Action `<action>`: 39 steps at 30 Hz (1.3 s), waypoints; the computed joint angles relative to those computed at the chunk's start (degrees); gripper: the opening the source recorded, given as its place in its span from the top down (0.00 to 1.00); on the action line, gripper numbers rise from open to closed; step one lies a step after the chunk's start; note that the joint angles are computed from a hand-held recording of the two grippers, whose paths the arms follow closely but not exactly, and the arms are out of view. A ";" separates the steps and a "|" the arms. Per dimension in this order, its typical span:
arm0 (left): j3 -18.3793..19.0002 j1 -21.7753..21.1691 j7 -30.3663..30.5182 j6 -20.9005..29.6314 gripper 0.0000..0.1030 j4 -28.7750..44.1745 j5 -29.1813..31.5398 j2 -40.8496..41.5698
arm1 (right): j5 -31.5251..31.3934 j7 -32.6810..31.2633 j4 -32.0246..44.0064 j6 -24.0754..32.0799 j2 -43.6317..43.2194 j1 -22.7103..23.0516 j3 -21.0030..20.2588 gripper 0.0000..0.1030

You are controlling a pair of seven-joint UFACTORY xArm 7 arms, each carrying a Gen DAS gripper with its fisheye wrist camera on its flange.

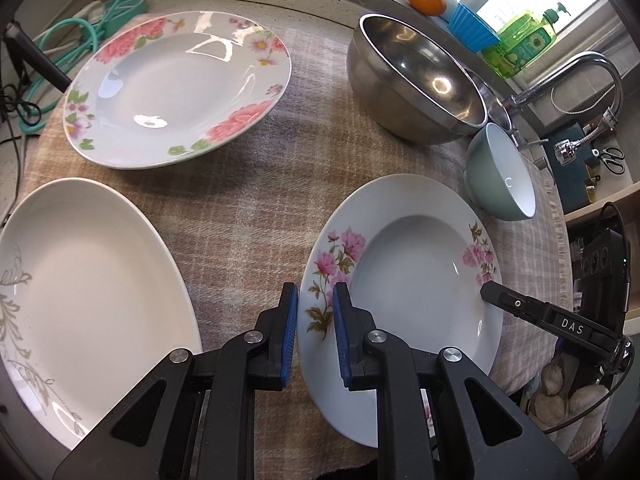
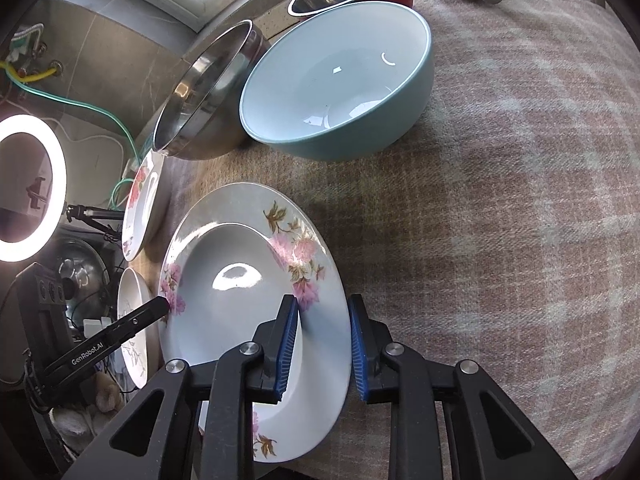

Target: Organize plates and bowls

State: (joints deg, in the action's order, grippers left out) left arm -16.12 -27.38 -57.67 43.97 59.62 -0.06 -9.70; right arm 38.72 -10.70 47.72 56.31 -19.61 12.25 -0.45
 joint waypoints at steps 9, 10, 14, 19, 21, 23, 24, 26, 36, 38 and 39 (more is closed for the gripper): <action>-0.45 -0.04 -1.37 0.62 0.85 -1.32 0.40 -1.75 | -0.14 0.73 -1.37 -0.02 -1.56 0.58 0.44 0.78; -0.47 -0.06 -1.38 0.68 0.85 -1.45 0.35 -1.91 | -0.16 0.80 -1.46 -0.03 -1.67 0.67 0.43 0.78; -0.61 -0.09 -1.52 0.86 0.85 -1.67 0.34 -2.18 | -0.09 1.09 -1.45 -0.21 -1.60 1.12 0.60 0.78; -0.84 -0.23 -1.73 1.00 0.84 -2.30 0.36 -2.88 | -0.12 1.10 -1.99 -0.28 -2.09 1.32 0.45 0.78; -0.93 -0.24 -1.96 1.06 0.84 -2.41 0.35 -3.04 | -0.06 1.19 -2.23 -0.47 -2.23 1.46 0.52 0.78; -0.96 -0.23 -2.06 1.10 0.84 -2.45 0.37 -3.13 | -0.09 0.99 -2.20 -0.39 -2.13 1.51 0.39 0.78; -0.99 -0.23 -2.12 1.16 0.84 -2.46 0.41 -3.17 | -0.09 1.02 -2.35 -0.40 -2.26 1.53 0.41 0.78; -1.07 -0.26 -2.14 1.29 0.84 -2.47 0.54 -3.24 | -0.12 1.09 -2.47 -0.37 -2.44 1.59 0.42 0.78; -1.12 -0.29 -2.19 1.42 0.84 -2.64 0.70 -3.43 | -0.48 0.93 -3.56 0.30 -3.89 1.82 0.14 0.78; -1.20 -0.26 -2.34 1.41 0.84 -2.51 0.82 -3.28 | -0.49 0.93 -3.65 0.41 -4.03 1.81 0.07 0.78; -1.19 -0.27 -2.25 1.45 0.84 -2.49 0.90 -3.27 | -0.56 0.90 -3.71 0.45 -4.13 1.80 0.06 0.78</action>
State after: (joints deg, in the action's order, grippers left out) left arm -17.31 -27.65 -59.93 45.42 57.14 0.84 -12.97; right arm 38.16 -9.80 44.01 56.76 -23.74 14.05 -0.39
